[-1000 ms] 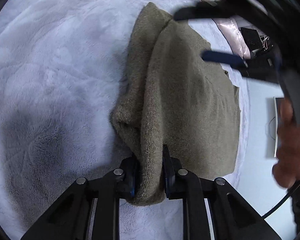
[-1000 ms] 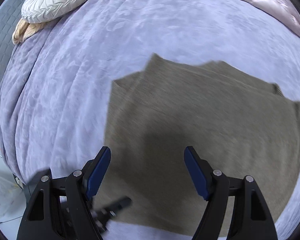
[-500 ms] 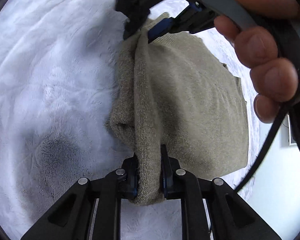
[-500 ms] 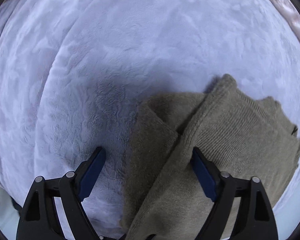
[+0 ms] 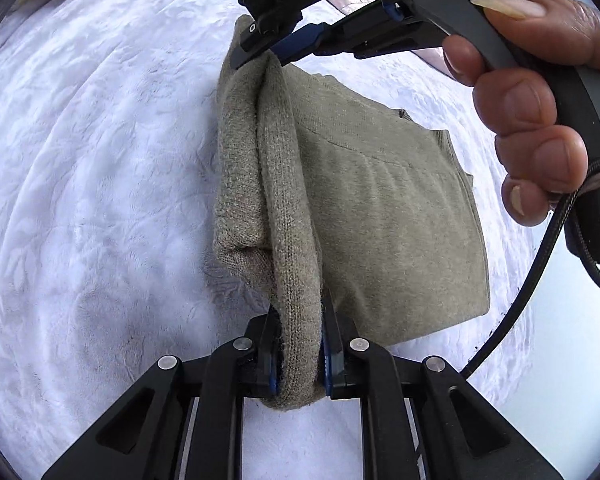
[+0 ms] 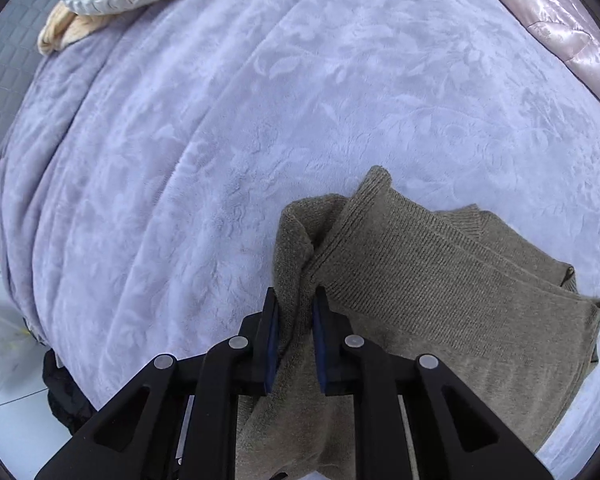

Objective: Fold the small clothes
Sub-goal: 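Lift the side edge with both grippers and fold it across the sweater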

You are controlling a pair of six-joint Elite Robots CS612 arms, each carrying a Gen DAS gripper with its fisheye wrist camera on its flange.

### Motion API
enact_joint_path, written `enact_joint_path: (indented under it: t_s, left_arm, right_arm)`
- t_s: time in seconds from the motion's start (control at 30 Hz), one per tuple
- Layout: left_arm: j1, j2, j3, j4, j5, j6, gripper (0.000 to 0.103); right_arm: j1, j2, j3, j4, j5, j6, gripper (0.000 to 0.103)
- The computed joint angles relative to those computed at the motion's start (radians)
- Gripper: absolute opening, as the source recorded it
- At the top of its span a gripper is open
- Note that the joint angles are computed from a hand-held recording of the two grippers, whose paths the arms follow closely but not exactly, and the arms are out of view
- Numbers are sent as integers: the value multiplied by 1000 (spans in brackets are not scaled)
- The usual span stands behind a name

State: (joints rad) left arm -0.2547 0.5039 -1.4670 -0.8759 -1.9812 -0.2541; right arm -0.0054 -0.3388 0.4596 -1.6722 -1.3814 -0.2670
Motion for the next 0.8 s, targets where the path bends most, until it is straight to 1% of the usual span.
enact_joint_path:
  t_s: [0.23,0.37,0.5,0.63,0.67,0.8]
  left_arm:
    - [-40,-25,4,20,75,2,16]
    - [-68,-43,16,27,121,-10,16]
    - [-93,-54,23,32,178,-12,16]
    - [-123,-65,22,46,238,-8,16]
    - [-134,-71,25,51,256,-8,14]
    - [-167,-92,41,68,323,2,14]
  right_arm:
    - [-33,-81,125,-96,99,-4,16]
    - [-53,-128,196,-147,139,-5,16]
    - [-76,-157,239,-174,184,8,16]
    - [-100,-187,284,-201,219,-3,16]
    - [-105,-194,294,-207,229,-8,16]
    - [-125,-217,329,-223,261,-23,16]
